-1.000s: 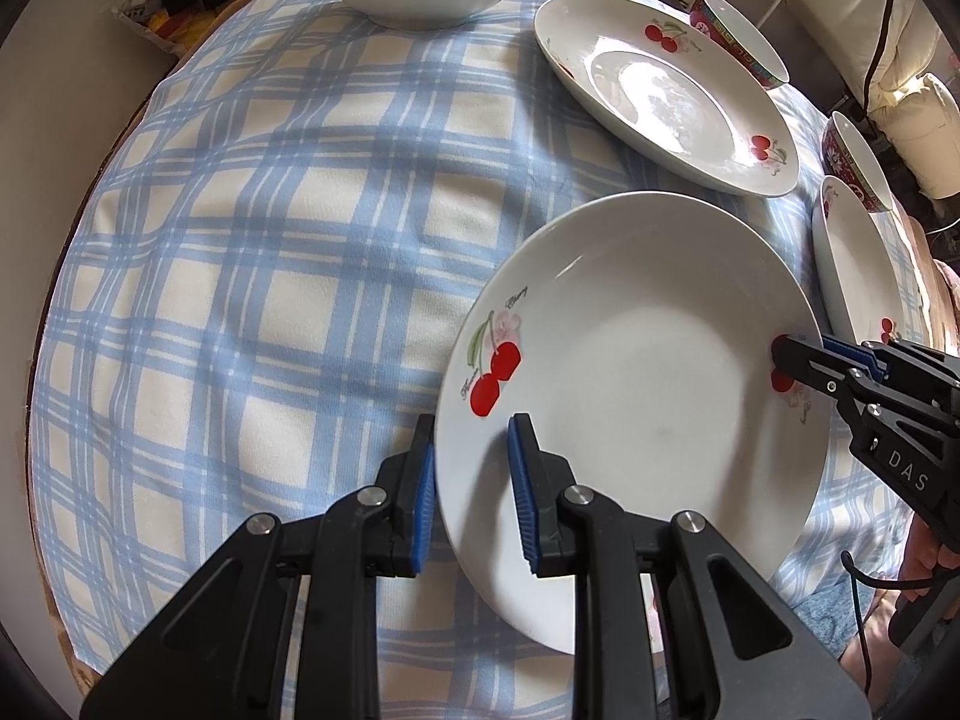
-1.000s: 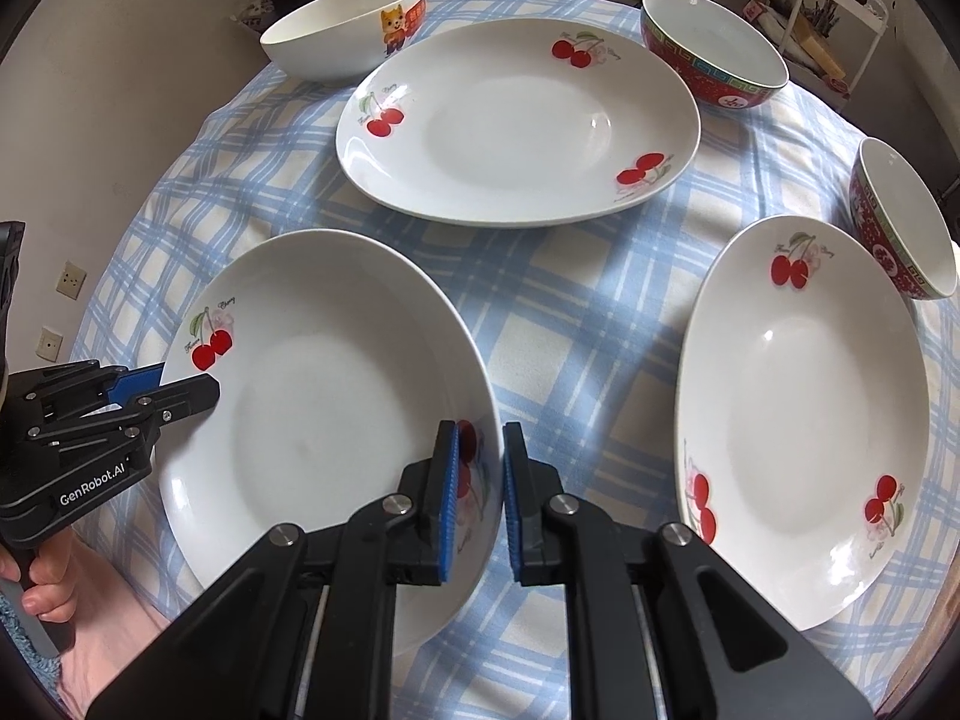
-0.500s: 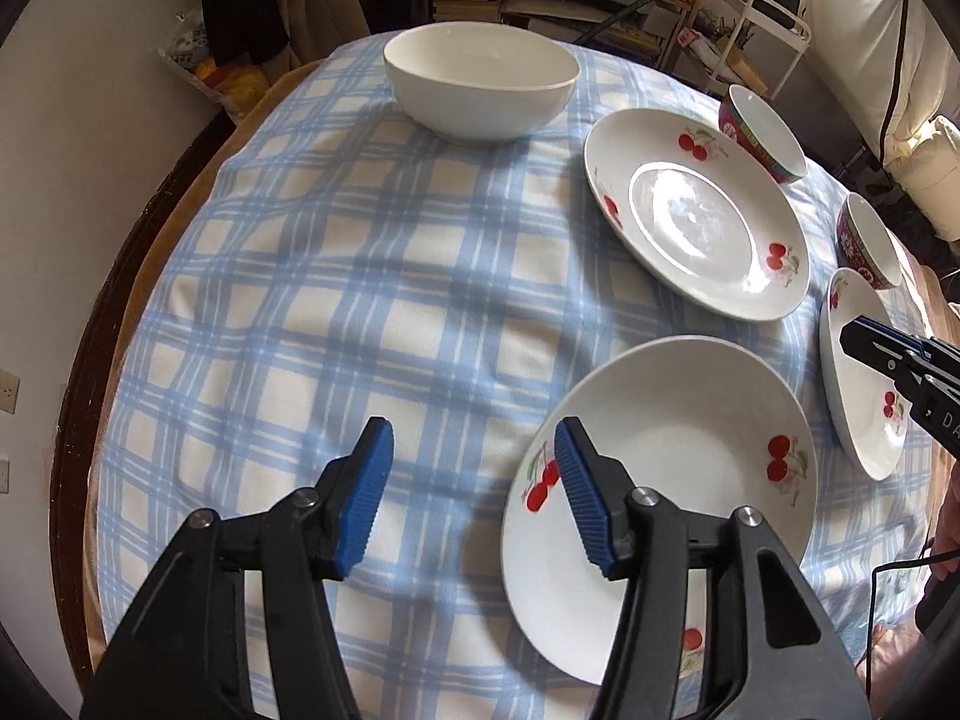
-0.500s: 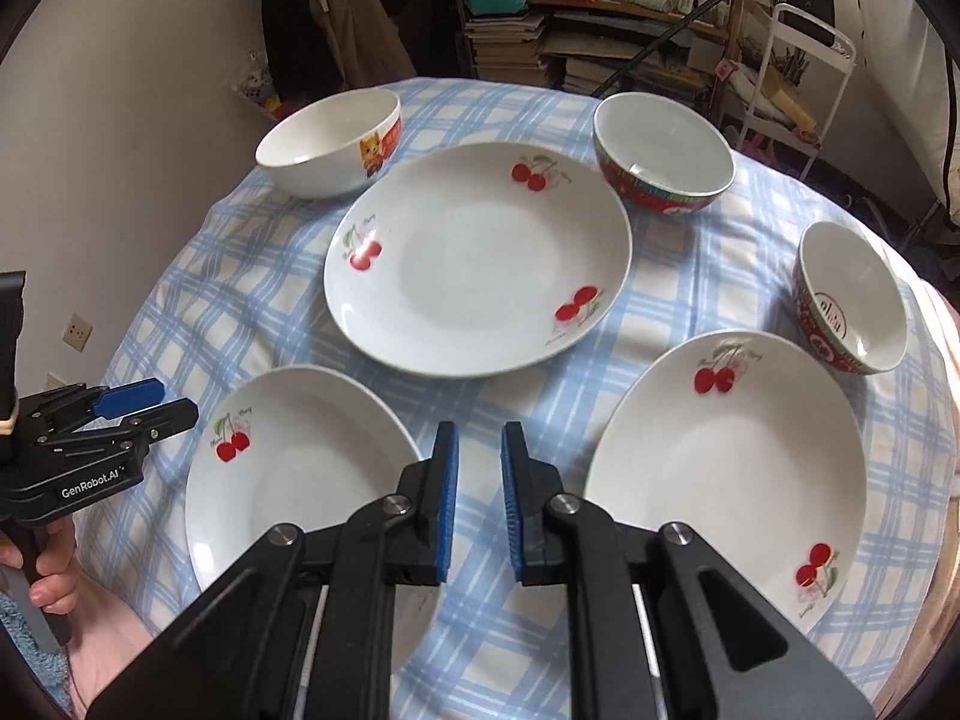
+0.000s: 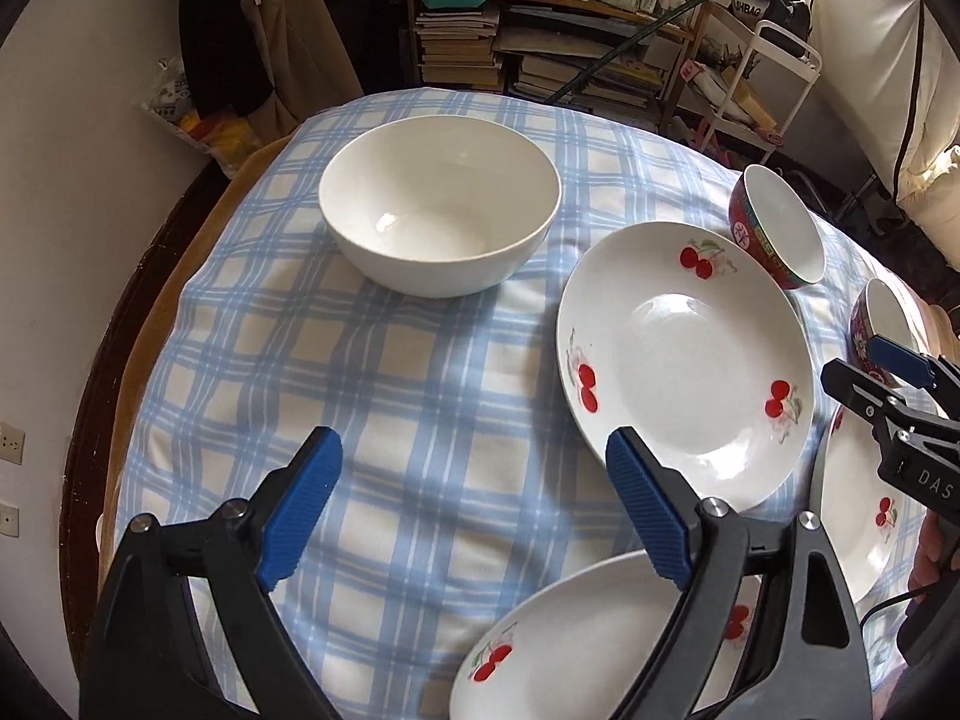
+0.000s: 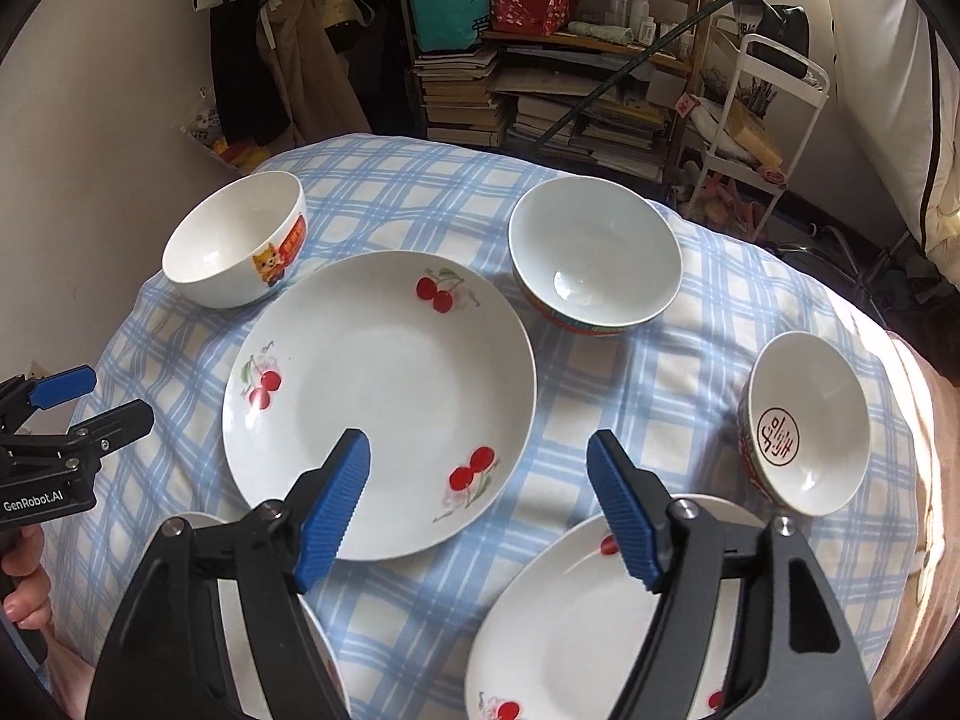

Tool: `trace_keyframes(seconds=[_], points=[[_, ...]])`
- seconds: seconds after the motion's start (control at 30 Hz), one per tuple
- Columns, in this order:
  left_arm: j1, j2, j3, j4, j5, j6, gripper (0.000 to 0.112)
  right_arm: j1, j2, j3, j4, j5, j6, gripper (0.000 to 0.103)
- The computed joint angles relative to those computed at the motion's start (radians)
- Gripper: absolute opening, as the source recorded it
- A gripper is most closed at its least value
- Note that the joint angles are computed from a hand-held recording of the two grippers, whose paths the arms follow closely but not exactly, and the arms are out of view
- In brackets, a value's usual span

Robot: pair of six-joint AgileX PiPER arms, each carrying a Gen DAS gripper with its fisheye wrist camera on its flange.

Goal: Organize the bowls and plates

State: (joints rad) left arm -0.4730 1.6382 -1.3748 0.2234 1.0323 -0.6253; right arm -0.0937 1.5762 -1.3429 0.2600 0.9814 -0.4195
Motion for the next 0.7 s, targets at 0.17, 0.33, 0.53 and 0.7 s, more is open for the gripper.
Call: trace_keyframes(seconds=[0.17,0.33,0.53,0.7], points=[[0.039,0.118,-0.109,-0.045,0.008,0.044,0.089,-0.017,0.105,-0.087,-0.024,-0.003,0.011,0.079],[0.057,0.216,-0.186,-0.049,0.049,0.066,0.088,-0.023,0.185,-0.152,-0.041,0.009,0.001,0.079],[0.079,0.259,-0.208,-0.087,0.037,0.088,0.081,-0.02,0.258,-0.199,-0.055,0.035,0.015,0.079],[0.097,0.283,-0.237,-0.161,0.025,0.159,0.06,-0.009,0.291,-0.222,-0.06,0.045,0.018,0.078]])
